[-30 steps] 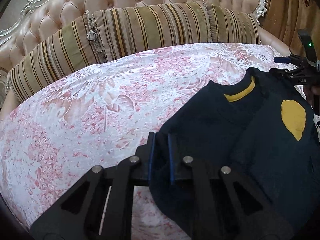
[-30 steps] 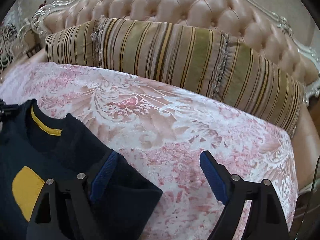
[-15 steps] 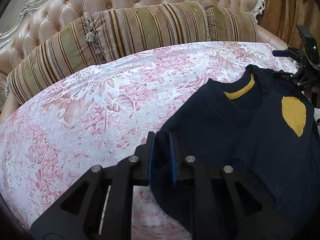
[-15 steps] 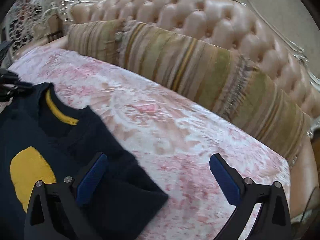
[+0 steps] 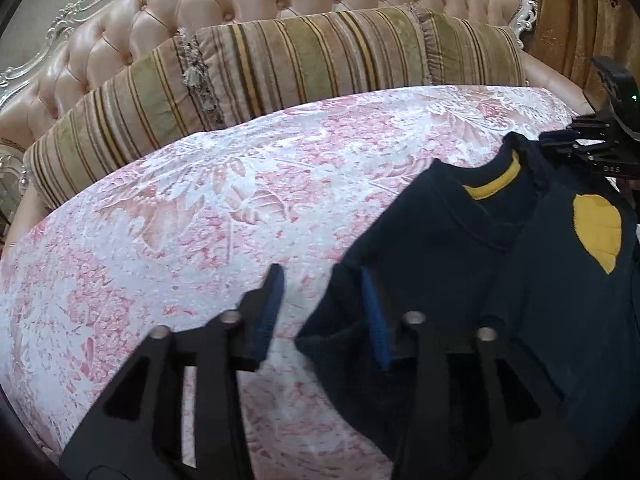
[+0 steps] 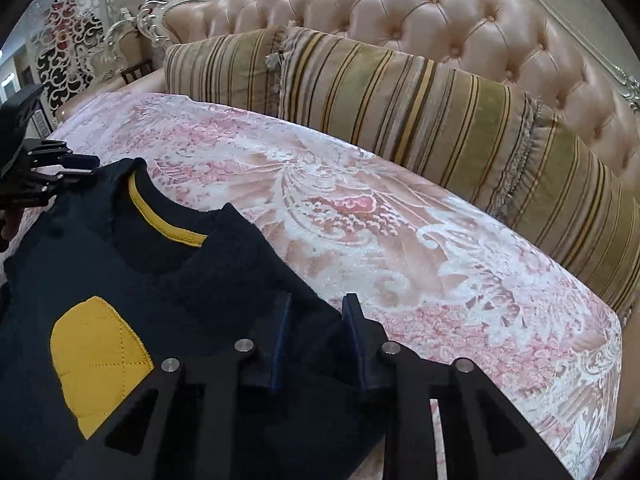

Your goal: Fold clothes

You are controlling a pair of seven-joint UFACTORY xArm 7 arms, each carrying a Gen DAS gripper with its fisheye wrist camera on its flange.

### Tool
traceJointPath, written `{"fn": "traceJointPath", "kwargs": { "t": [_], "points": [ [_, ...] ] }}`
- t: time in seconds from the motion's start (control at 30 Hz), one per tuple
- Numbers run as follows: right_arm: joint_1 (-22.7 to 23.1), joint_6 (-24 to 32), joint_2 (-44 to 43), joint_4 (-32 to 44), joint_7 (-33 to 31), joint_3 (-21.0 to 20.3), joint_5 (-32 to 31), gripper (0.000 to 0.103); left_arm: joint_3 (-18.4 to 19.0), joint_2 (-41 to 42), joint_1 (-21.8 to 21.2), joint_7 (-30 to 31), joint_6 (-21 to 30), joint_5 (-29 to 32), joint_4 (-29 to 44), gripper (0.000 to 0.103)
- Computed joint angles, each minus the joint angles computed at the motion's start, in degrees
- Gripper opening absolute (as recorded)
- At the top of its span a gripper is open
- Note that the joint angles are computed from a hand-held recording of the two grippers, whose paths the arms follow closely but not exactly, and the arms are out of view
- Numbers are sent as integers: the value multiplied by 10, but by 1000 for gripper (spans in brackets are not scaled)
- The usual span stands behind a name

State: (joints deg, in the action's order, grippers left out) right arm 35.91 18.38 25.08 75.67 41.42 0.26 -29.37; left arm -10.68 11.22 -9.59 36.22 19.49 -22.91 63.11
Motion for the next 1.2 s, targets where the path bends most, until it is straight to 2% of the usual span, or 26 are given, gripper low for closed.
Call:
{"fn": "traceJointPath", "kwargs": {
  "t": [0.13, 0.23, 0.3, 0.4, 0.47, 0.53, 0.73, 0.83, 1.1, 1.17, 1.2],
  "points": [
    [-4, -7, -4, -7, -2, 2, 9, 19, -24, -6, 37, 101, 27, -108, 4, 47],
    [-5, -10, -5, -9, 0, 2, 12, 19, -30, -6, 53, 185, 69, -210, 15, 47],
    [-2, -8, -4, -7, 1, 0, 11, 19, -21, -1, 40, 196, 68, -220, 17, 43],
    [7, 3, -3, -3, 10, -6, 0, 19, -11, 10, 24, 180, 73, -200, 25, 29],
    [15, 15, -2, 2, 21, -10, -12, 19, -11, 15, 22, 178, 72, -201, 28, 25],
    [28, 41, 1, 14, 48, -19, -28, 19, -6, 12, 17, 158, 71, -183, 27, 15],
    [69, 158, 21, 67, 147, -31, -111, 18, 17, 0, -28, 34, -3, -23, -1, 15],
    [60, 170, 18, 65, 177, -20, -136, 18, 14, 3, -27, 5, -15, 13, -3, 15],
    [40, 168, 14, 54, 205, 1, -163, 18, 4, 6, -18, -26, -26, 49, -4, 15],
    [37, 169, 17, 59, 203, 4, -162, 18, 16, 5, -32, -55, -45, 88, -12, 23],
    [33, 166, 14, 56, 201, 6, -158, 26, 28, 2, -43, -80, -59, 121, -18, 34]
  ]
}}
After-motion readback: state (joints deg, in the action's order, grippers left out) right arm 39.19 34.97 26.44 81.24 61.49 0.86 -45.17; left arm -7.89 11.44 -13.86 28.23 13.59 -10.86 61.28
